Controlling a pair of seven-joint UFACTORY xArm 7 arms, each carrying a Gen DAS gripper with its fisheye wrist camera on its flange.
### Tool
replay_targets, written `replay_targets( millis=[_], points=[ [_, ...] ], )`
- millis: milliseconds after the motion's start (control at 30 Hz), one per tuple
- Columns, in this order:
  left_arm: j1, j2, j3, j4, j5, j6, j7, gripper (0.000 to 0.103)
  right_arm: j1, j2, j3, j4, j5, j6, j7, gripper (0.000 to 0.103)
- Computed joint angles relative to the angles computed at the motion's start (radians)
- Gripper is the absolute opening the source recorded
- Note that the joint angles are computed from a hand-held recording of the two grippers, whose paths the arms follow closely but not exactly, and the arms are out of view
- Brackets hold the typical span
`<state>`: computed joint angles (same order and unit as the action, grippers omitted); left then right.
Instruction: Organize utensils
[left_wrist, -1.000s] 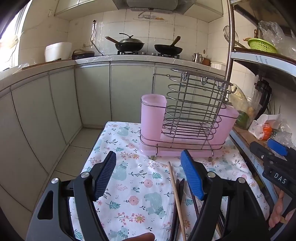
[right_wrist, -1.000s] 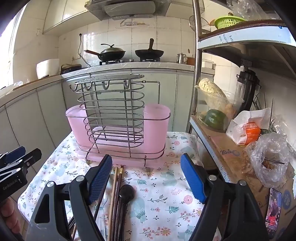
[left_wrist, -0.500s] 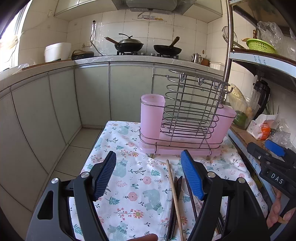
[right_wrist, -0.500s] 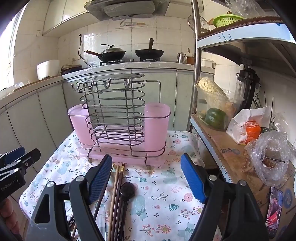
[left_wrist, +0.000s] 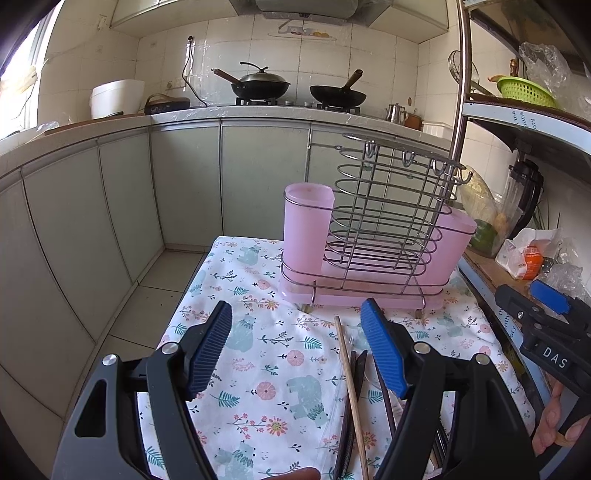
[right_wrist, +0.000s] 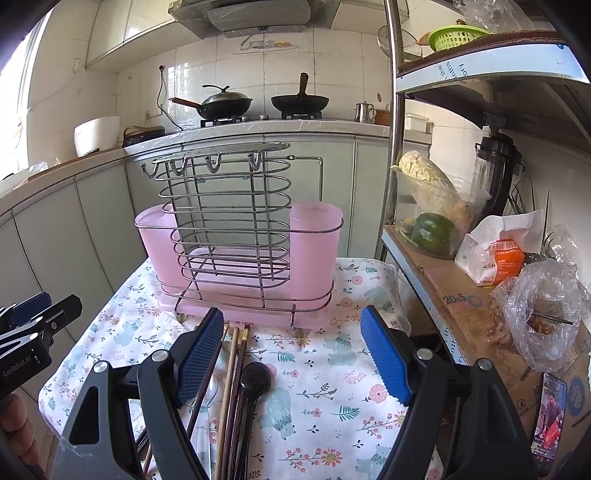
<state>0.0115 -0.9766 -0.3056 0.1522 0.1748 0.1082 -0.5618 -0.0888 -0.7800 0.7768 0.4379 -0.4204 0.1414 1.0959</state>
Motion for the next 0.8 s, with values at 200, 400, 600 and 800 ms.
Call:
replay_targets(
  millis=[200,400,600,800],
  points=[
    [0.010,0.012,-0.002,0.001,0.002,-0.012,0.000,0.073,-0.004,0.001,0.003,-0.001,-0.003,-0.003,0.002,0.075],
    [0.012,0.015,0.001,-0.002,0.001,-0.016,0.002,0.073,-0.005,0.002,0.003,0.001,-0.004,-0.003,0.000,0.075],
    [0.013,0.019,0.005,-0.004,-0.001,-0.020,0.007,0.073,-0.007,0.005,0.002,0.005,-0.007,-0.003,-0.003,0.075],
    [0.013,0.019,0.008,-0.006,-0.004,-0.021,0.012,0.073,-0.007,0.010,-0.001,0.008,-0.008,-0.002,-0.008,0.075]
  ],
)
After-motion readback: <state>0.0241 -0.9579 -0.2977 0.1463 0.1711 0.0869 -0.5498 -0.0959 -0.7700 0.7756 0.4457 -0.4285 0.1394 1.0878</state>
